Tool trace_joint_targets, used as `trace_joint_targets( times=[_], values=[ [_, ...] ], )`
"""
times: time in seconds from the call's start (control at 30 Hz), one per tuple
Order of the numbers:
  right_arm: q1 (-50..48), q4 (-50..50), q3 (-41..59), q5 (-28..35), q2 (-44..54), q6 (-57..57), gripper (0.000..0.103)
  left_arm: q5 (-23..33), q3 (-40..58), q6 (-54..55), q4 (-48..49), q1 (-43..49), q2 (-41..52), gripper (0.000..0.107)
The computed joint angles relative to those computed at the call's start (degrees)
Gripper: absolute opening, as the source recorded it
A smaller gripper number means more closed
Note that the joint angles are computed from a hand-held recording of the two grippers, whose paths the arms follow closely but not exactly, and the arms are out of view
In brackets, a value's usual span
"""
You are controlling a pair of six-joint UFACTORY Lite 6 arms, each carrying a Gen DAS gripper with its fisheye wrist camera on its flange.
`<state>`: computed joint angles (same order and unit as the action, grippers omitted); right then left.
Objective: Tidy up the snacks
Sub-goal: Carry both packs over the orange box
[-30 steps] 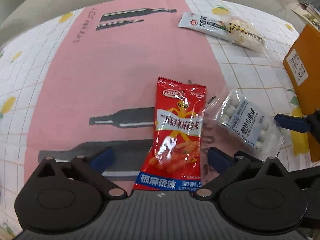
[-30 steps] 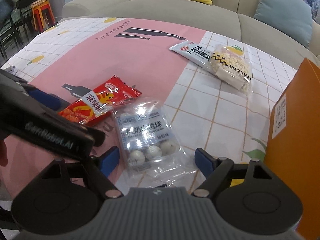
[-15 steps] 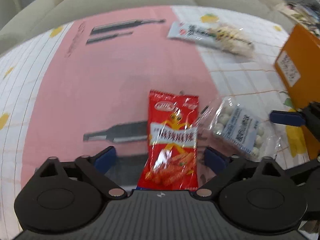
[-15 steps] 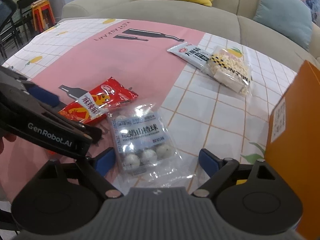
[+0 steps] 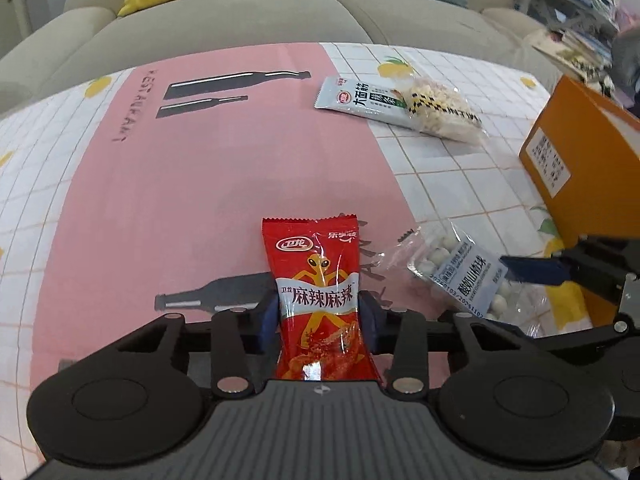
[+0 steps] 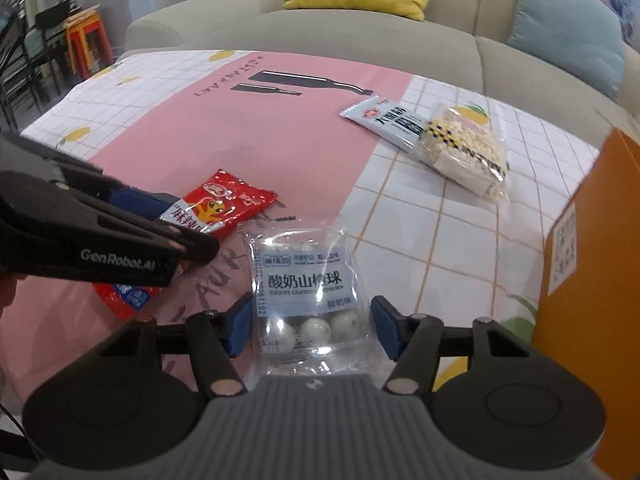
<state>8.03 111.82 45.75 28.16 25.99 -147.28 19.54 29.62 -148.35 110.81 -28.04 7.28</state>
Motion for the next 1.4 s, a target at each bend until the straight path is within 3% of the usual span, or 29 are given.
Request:
trace_joint_targets(
  times=[0.17,0.47,0.77,0.93,1.13,1.23,1.4],
  values=[
    [-1.3,-5.7,-0.9,-0.6,-3.1,9.2,0.060,0.7,-3.2,6.2,-7.9,-2.1,-6.7,0.045],
    [-6.8,-19.3,-6.6,4.4,-17.4,25.6,0.060,4.3,-1.8,37.2,-41.8,-7.2,-21.3,0.044],
    [-18.0,-34.4,-7.2,13.2,-31.6,41.3,0.060,12.8,9.7,46.4,-53.3,-17.1,-22.7,0.044],
    [-28.6,-39.8,-3.1,19.6,-33.5,44.4,0.060,13.7,20.5,51.4,-55.8,-19.6,-15.4,0.044],
    [-38.6,-46.5,8.1,26.1,-25.8,47.7,0.060,10.3,37.7,66.6,-64.9,-18.4,-2.0,0.044],
    [-41.2,-49.0,14.8,26.6,-20.3,49.3,0.060,9.2,49.5,79.8,-74.4,-16.7,7.1,0.044],
    [-42.2,-54.4,28.0,24.1,-8.9,51.6,0.060,14.8,78.0,104.4,-93.0,-14.1,28.4,0.044]
  ],
)
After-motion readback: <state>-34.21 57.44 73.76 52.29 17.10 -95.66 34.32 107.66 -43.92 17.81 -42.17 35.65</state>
